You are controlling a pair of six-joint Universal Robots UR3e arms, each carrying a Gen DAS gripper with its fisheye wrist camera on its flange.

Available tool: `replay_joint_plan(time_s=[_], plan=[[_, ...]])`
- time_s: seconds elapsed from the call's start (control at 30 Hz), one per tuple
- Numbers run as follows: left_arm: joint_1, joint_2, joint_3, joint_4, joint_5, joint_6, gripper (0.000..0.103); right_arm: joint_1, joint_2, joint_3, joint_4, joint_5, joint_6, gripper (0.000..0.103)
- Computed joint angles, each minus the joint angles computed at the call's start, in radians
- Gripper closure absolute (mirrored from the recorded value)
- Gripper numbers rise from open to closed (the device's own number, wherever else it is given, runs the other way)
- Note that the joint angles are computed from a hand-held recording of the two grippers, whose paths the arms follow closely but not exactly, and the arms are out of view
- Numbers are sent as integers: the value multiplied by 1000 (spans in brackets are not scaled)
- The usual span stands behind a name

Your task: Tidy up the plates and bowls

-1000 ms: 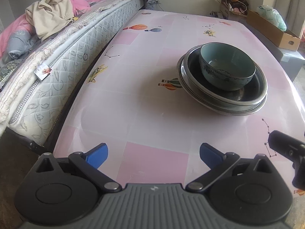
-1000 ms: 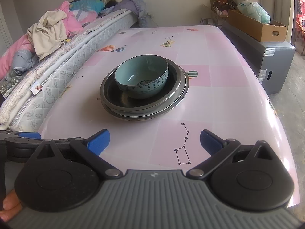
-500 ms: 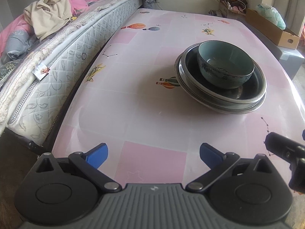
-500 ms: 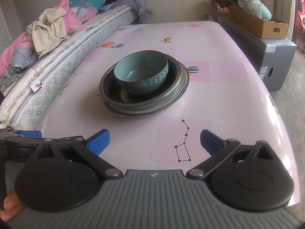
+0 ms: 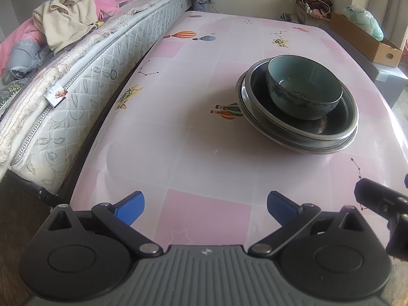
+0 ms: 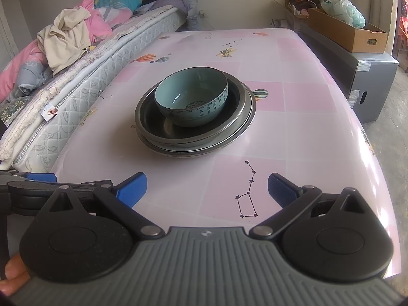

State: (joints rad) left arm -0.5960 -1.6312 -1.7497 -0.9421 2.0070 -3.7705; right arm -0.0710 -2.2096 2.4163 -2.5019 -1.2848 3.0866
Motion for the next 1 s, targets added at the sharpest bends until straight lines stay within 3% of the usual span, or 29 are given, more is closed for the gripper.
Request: replay_joint_plan(time_s=[1.0], plan=[[21,4,-20,16,-23,10,0,14,30,-13,-13,-14,1,1]])
